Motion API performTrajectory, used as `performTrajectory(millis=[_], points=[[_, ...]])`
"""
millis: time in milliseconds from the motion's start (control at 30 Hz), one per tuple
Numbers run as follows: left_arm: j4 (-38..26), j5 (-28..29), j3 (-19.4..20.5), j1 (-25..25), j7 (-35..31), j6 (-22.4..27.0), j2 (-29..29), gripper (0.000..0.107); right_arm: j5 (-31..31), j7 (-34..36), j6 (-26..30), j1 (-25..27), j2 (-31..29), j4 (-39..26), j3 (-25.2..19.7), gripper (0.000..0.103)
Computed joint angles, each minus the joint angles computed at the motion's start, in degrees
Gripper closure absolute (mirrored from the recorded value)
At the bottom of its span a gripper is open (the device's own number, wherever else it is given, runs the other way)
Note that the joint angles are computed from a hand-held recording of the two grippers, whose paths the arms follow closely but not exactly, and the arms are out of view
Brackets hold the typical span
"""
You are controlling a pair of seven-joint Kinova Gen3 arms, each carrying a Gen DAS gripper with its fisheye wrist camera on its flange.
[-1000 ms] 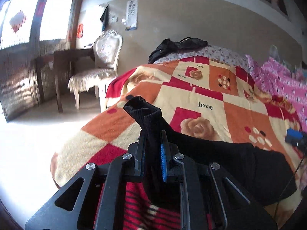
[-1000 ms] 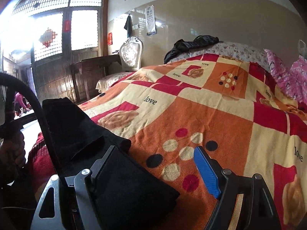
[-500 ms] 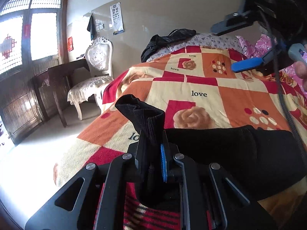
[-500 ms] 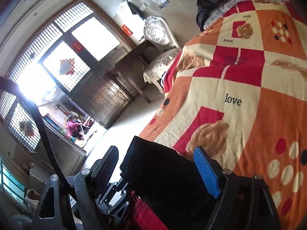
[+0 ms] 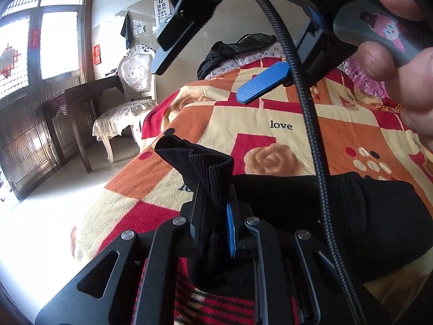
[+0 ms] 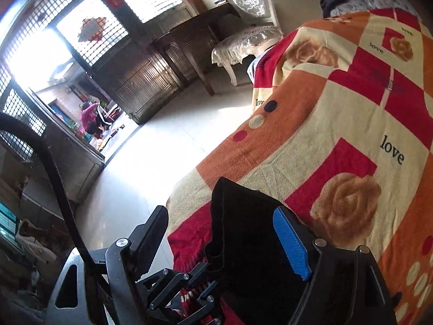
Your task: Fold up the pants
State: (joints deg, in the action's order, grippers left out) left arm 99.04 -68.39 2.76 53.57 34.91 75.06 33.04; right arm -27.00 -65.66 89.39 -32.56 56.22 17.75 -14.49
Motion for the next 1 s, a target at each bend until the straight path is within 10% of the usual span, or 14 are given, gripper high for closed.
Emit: performTrajectory(millis=[567,667,800,1000], points=[[-6.6,-0.5,-1.6,3.8,-10.6,5.4,5.1,0.096,11.6,13.4,-11.5,-5.0,-6.5,15.3,2.9,0.026],[-6.9,-0.6,-1.8,4.2,-10.9,5.9,5.3,0.096,11.4,10.5,-10.7,-4.9,-4.2,12.5,3.2,0.038],[-5.4,-1.4,-1.9,4.5,-9.2,5.2,4.5,0.096,9.5,5.5,-8.5,-3.6,-1.4,8.3,2.8,0.081],[0.2,-5.7,-0.7,7.4,-0.6,6.2,1.7,0.096,5.8,3.6,-10.9,1.8,-4.2,14.0,1.0,0.089]])
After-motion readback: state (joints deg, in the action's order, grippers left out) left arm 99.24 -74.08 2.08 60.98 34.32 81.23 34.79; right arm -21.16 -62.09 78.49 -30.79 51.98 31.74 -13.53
